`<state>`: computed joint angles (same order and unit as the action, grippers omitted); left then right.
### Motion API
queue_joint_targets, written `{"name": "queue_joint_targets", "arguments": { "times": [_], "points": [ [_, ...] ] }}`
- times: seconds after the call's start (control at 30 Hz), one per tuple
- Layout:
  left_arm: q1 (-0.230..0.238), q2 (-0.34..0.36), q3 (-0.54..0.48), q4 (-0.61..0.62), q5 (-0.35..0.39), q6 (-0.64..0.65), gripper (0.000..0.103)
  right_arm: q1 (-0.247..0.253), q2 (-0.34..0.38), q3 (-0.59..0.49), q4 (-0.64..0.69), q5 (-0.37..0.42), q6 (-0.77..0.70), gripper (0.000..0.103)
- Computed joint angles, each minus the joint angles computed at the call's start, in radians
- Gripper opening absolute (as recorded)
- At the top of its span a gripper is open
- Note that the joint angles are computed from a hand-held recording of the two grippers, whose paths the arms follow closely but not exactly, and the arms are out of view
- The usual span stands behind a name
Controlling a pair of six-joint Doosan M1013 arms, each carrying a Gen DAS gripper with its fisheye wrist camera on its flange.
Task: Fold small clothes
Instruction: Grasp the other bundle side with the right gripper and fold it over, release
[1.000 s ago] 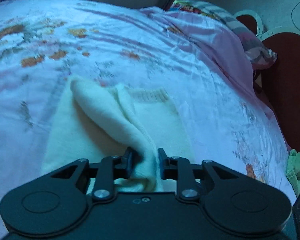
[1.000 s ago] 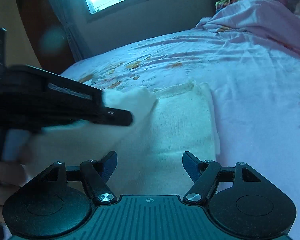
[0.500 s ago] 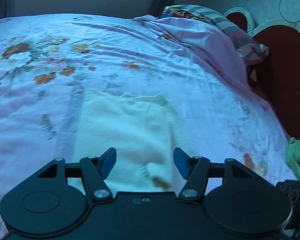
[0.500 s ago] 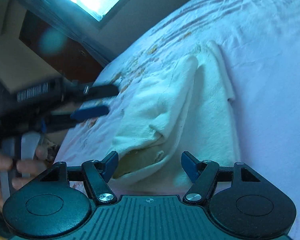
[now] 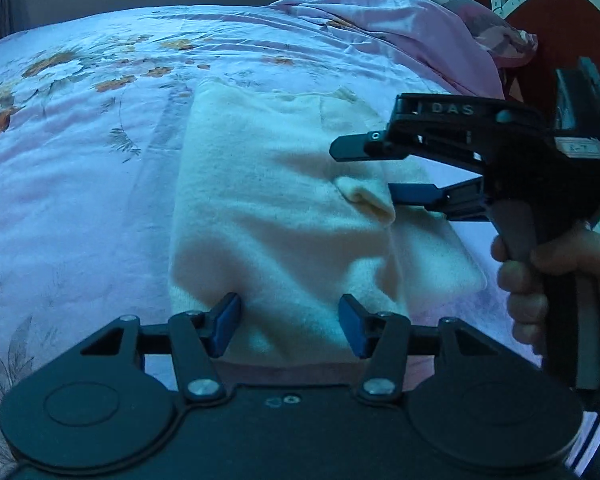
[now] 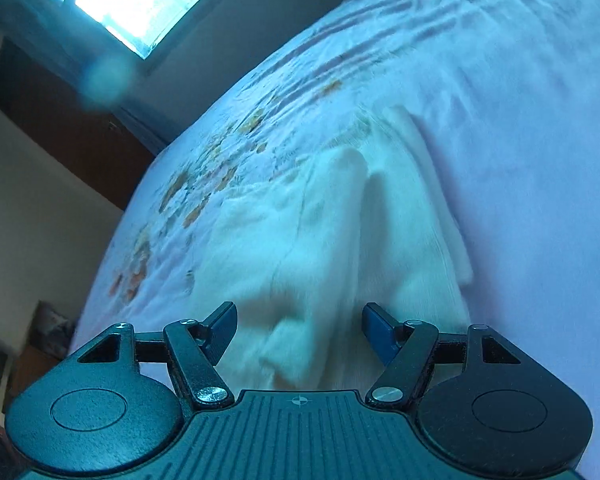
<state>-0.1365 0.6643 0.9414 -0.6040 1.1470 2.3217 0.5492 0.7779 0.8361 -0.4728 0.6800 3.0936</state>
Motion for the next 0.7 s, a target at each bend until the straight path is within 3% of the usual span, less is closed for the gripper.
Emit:
{"name": "queue_joint_targets", "arguments": {
  "times": [0.07,0.17,0.27,0.3,0.33,0.5,0.7],
  "points": [
    [0.006,0.010,-0.014,-0.015,0.020,-0.015,0.051,-0.008,0.024,-0.044,0.029,0.034,-0.051,0.038],
    [0.010,0.015,-0.022,-0.034,0.033,-0.022,0.051,-0.015,0.047,-0.077,0.041,0.075,-0.077,0.034],
    [0.011,0.016,-0.022,-0.046,0.029,-0.030,0.051,-0.025,0.062,-0.098,0.045,0.066,-0.089,0.033],
    [0.011,0.016,-0.022,-0.049,0.025,-0.028,0.051,-0.026,0.067,-0.109,0.055,0.072,-0.121,0.029],
    [0.010,0.015,-0.021,-0.050,0.021,-0.025,0.051,-0.027,0.075,-0.125,0.060,0.078,-0.157,0.010],
    [0.007,0.007,-0.010,-0.092,-0.006,0.010,0.051,-0.008,0.141,-0.287,-0.043,0.201,-0.382,0.010],
    [-0.012,0.018,-0.027,-0.160,0.037,0.011,0.051,-0.005,0.168,-0.370,-0.124,0.334,-0.591,0.010]
  ]
}}
